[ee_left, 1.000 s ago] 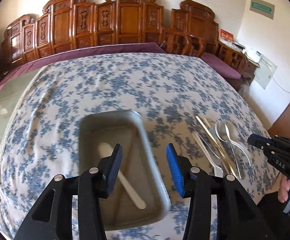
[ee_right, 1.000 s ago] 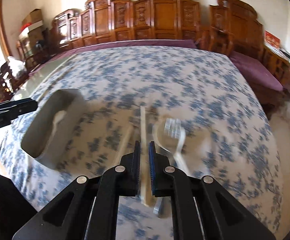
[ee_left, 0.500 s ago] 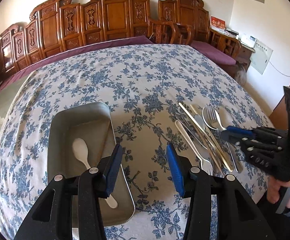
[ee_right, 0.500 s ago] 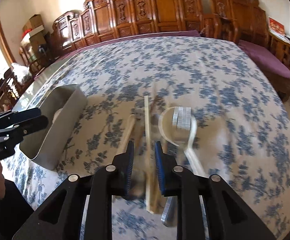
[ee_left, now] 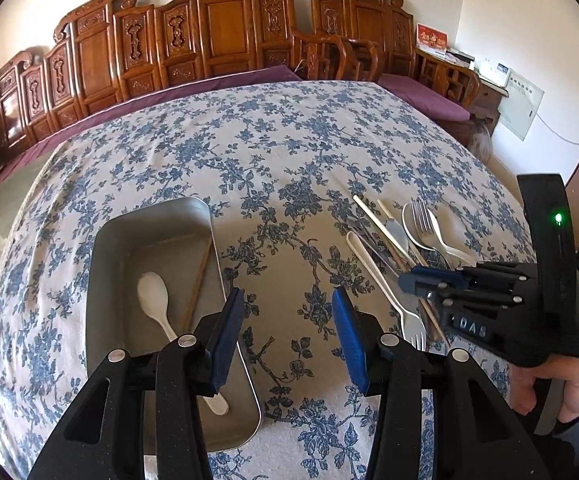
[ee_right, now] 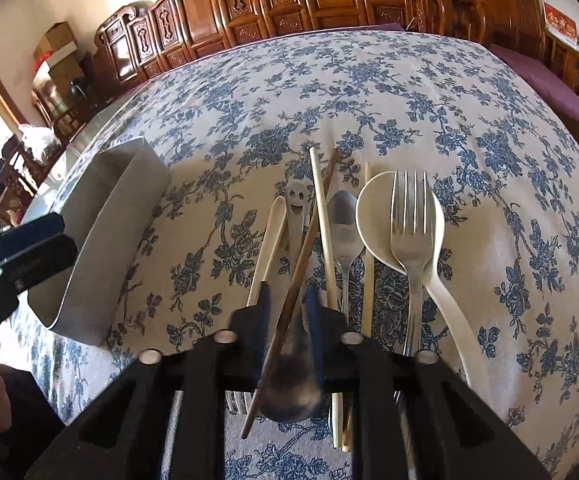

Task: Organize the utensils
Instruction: 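Move the left tool to the utensils while the right tool grasps a wooden chopstick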

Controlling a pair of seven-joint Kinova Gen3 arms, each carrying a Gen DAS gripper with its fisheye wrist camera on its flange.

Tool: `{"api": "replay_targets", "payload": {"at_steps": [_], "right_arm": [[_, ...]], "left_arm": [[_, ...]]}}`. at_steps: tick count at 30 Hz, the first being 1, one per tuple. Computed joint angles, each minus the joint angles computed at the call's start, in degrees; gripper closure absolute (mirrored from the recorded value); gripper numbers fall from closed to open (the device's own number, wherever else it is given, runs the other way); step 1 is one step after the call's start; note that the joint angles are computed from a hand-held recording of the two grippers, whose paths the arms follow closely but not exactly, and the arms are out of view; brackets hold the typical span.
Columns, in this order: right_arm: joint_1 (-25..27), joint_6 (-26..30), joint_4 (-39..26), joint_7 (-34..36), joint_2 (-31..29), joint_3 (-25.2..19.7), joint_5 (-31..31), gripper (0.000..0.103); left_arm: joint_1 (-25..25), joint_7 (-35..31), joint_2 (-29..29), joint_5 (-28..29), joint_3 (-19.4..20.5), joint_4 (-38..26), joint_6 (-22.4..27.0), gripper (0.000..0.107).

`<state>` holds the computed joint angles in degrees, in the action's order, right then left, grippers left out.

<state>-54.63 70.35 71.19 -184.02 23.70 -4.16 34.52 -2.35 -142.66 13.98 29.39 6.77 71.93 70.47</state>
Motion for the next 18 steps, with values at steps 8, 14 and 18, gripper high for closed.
{"api": "replay_targets", "payload": {"at_steps": [8, 14, 18], "right_arm": [[1.4, -1.5, 2.3, -1.1, -1.3, -0.5, -1.3, 0.096], [-0.2, -2.0, 4.6, -3.3, -3.4, -0.5, 2.9, 0.097], [-1.4, -1.9, 7.3, -7.1, -5.7, -1.2, 7.5, 0.097]], "left_arm": [[0.9, -0.4, -0.8, -0.8, 0.0, 1.7, -1.3, 0.064], [1.3, -0.7, -1.9, -0.7, -0.1, 3.3, -2.3, 0.064], [1.7, -0.2, -2.7, -0.8, -0.2, 4.4, -2.7, 0.063]]}}
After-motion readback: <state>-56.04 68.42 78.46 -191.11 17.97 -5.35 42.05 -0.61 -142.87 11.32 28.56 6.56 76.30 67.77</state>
